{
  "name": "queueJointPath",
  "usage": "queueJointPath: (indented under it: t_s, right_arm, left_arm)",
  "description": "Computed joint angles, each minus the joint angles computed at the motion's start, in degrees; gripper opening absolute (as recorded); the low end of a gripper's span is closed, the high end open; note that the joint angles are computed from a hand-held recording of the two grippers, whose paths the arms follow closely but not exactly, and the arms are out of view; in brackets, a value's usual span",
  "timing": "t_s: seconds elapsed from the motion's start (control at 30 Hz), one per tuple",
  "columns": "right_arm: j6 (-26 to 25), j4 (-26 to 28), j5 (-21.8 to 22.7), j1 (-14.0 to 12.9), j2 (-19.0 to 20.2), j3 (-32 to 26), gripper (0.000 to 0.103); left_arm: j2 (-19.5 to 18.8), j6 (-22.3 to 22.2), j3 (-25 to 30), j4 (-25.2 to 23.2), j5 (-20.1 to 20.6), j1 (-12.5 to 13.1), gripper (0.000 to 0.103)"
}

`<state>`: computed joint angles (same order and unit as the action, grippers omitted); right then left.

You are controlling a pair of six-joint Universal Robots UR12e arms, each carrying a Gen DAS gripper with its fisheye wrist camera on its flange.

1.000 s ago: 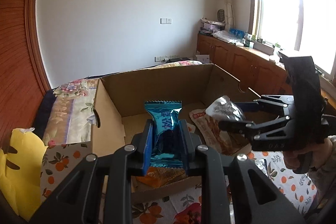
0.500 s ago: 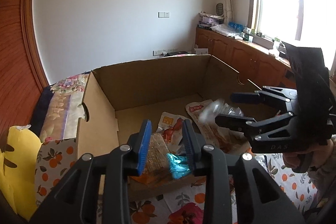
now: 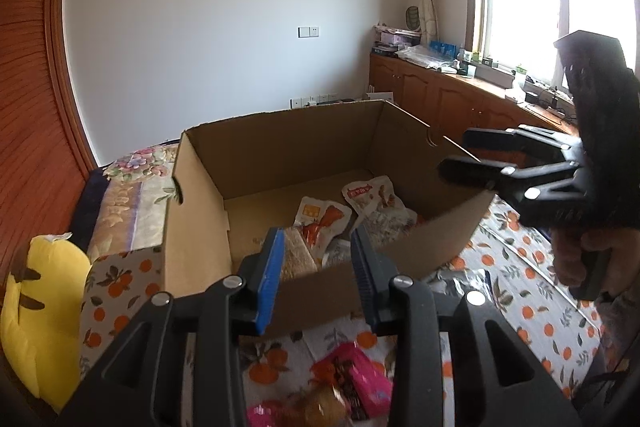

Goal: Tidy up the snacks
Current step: 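Move both tools back to the snacks on the bed, then grasp the pink-wrapped snack with left tool while right tool grasps silver pouch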

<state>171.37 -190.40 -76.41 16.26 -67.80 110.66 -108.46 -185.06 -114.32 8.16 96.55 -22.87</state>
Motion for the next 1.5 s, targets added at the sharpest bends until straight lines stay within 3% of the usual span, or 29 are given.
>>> queueJointPath:
  t_s: [0.3,0.53,0.63,0.87,0.97,1.1,1.37,1.5]
  right_arm:
    - [0.52,-1.1,1.39,-1.71,-4.41,6.78,0.08]
    - [-1.58,1.52,0.75,-2.1,-4.45,9.78,0.08]
    - [-1.98,3.26,0.71,-2.29,-4.04,10.37,0.08]
    - [-3.09,7.16,0.44,-2.34,-2.3,10.0,0.08]
    - [-3.78,8.86,0.16,-2.21,-1.73,9.48,0.08]
    - [-4.63,9.95,-0.7,-1.76,-1.09,8.69,0.083]
    - [-6.49,11.97,-1.54,-1.48,-0.06,7.15,0.087]
    - [-7.11,13.59,-1.41,-1.41,0.39,6.43,0.087]
  left_arm:
    - [2.38,0.06,-4.85,-0.24,1.02,-0.9,0.034]
    - [1.94,0.51,-7.49,1.96,-0.55,-1.34,0.035]
    - [1.48,0.06,-7.71,0.62,-0.75,-1.38,0.035]
    - [0.66,-1.1,-7.89,-2.54,-0.71,-0.95,0.036]
    - [0.39,-0.43,-7.8,-4.03,-1.29,-0.76,0.045]
    - [0.02,-0.31,-7.32,-5.71,0.53,-0.91,0.048]
    - [-0.41,2.88,-6.17,-7.43,0.74,-0.96,0.053]
    - [-0.6,3.93,-4.73,-10.97,-0.32,-0.66,0.055]
